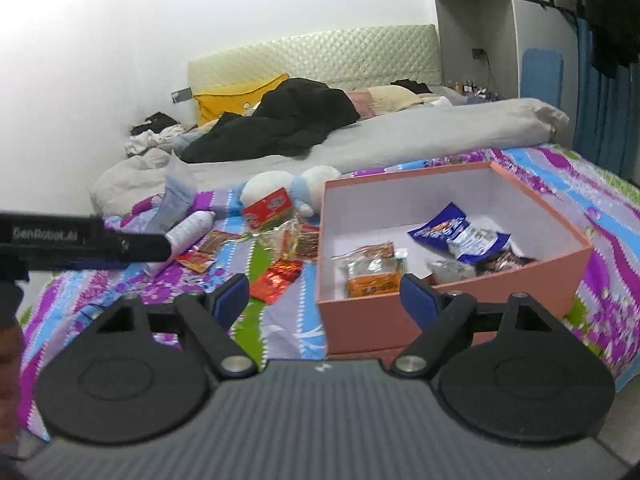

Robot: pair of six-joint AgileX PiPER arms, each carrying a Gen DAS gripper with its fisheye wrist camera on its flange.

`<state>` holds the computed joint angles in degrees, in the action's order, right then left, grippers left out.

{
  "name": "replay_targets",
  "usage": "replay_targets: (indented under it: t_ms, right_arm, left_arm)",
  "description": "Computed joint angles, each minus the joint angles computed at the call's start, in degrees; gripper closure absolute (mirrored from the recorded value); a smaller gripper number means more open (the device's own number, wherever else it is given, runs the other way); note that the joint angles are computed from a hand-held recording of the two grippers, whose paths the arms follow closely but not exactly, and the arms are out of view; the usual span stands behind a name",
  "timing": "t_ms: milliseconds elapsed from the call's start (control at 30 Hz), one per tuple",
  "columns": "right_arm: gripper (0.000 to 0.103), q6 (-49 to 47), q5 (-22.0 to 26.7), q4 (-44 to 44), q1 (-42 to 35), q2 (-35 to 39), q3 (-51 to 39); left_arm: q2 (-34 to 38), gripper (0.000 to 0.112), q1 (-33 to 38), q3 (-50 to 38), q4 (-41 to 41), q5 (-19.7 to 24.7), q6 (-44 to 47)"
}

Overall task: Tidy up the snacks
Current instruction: 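Withdraw both tools from the box, then move both tools toward the snack packets beside the plush toy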

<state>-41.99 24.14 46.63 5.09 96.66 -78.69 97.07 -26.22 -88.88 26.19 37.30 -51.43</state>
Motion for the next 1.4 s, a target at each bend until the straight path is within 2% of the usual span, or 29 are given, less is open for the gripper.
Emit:
replay_targets:
  t_ms: [67,200,300,367,467,700,900,1100,1400]
  right_arm:
    - [0.019,1.0,-0.3,0.1,1.0,-0.8,1.2]
    - [0.019,-3.4,-1.2,4.5,2.9,-3.4,5.5]
    - [0.019,-4.0,-2.2,4.0,4.7,-5.5,8.5]
    - [0.019,-3.0,-1.2,1.9,5.1,-6.3,9.2]
    - [0.019,-6.3,-1.2,5.1,4.8,-7.4,11.4]
    - [0.019,-3.5,-4.7,2.3,7.5,-8.4,13.6]
    - [0.019,-5.9,-5.6,2.5,9.2,-6.2,12.9]
    - [0.02,-6.1,-7.6,2.2,10.5,-2.2,10.8]
    - [0.02,-4.2,-10.6,3.2,12.9,6.4,4.5]
  left_arm:
    - [-3.0,0.041,-0.5,4.1,3.0,0.3,-4.3]
    - [-9.1,0.041,-1.8,11.9,9.4,1.6,-13.2]
    - [-12.7,0.041,-2.4,16.5,12.1,1.6,-17.6]
    - [-14.1,0.041,-2.5,18.3,12.6,1.9,-18.9]
    - [-16.2,0.041,-1.8,21.8,13.3,0.1,-20.9]
    - [-18.4,0.041,-0.5,26.1,13.3,-2.6,-21.7]
    - [-17.7,0.041,3.7,27.7,9.8,-5.0,-18.1]
    - [-14.8,0.041,10.5,27.2,3.0,-7.9,-7.8]
    - [-5.5,0.041,19.6,22.5,-8.6,-14.1,8.8]
